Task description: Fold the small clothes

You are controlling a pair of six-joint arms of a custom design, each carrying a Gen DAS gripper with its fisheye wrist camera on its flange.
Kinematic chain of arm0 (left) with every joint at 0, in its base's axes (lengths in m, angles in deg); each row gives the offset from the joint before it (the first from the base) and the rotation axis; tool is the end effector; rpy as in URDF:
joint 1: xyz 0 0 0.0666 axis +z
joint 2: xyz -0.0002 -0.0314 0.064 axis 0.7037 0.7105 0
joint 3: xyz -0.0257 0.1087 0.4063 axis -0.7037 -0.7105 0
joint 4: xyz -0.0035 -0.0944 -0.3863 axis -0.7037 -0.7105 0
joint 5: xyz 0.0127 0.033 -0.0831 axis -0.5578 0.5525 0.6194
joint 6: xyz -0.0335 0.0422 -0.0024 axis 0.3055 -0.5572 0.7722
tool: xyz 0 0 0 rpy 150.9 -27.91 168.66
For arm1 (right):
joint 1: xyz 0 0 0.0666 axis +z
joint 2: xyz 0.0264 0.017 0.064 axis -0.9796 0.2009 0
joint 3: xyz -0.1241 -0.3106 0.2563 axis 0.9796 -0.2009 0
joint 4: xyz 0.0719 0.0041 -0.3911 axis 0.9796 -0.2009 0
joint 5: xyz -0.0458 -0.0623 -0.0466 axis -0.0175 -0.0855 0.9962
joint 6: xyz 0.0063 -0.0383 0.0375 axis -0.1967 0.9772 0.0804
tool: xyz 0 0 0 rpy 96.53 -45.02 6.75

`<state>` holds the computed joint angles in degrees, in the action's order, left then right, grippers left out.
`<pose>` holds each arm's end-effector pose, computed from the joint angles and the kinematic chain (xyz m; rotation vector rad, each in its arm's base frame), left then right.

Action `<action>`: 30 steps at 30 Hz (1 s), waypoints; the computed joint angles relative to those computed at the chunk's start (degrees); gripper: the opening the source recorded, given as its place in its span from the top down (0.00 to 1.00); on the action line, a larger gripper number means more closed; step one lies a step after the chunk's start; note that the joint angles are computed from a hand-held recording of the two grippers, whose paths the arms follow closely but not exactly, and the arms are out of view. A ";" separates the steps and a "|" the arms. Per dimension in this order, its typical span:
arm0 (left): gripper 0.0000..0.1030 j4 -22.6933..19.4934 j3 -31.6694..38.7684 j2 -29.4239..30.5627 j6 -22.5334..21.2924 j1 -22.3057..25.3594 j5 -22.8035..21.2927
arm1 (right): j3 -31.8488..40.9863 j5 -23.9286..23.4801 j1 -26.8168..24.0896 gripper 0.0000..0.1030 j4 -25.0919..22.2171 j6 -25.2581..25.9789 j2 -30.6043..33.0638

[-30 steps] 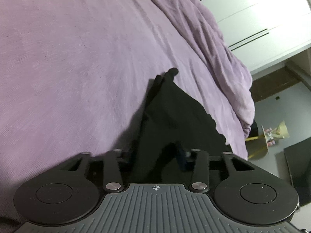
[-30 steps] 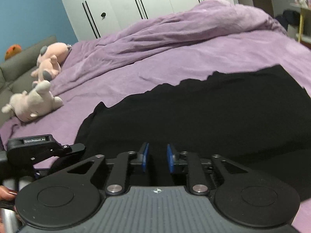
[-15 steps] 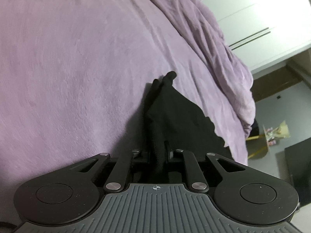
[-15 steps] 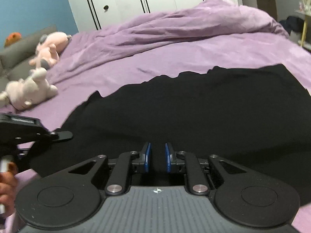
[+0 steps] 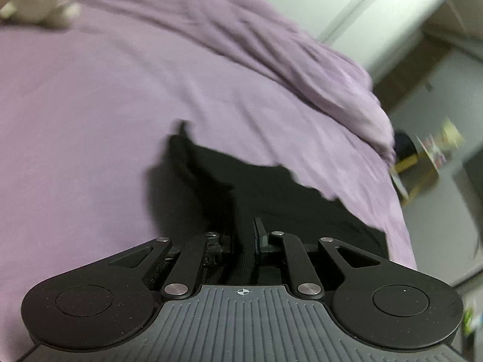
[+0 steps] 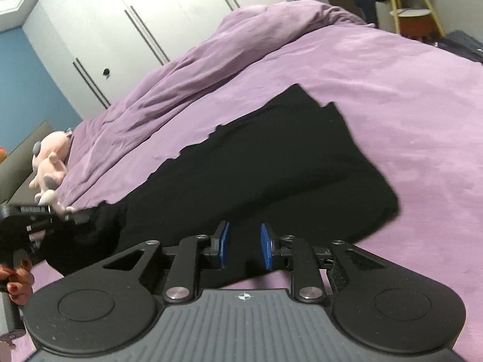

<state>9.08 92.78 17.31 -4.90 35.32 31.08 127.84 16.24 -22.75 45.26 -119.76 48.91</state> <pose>0.5107 -0.0978 0.4373 -0.1336 2.3798 -0.7119 0.2730 0.3588 0.4112 0.6136 2.1557 0.3714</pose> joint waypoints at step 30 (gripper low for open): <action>0.53 1.69 -8.18 -2.79 5.62 -4.00 1.53 | 6.48 -25.17 -7.84 0.87 10.44 14.56 8.77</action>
<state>10.77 84.60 14.53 0.72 31.32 32.61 134.32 -8.93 -30.59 55.70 -105.20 57.68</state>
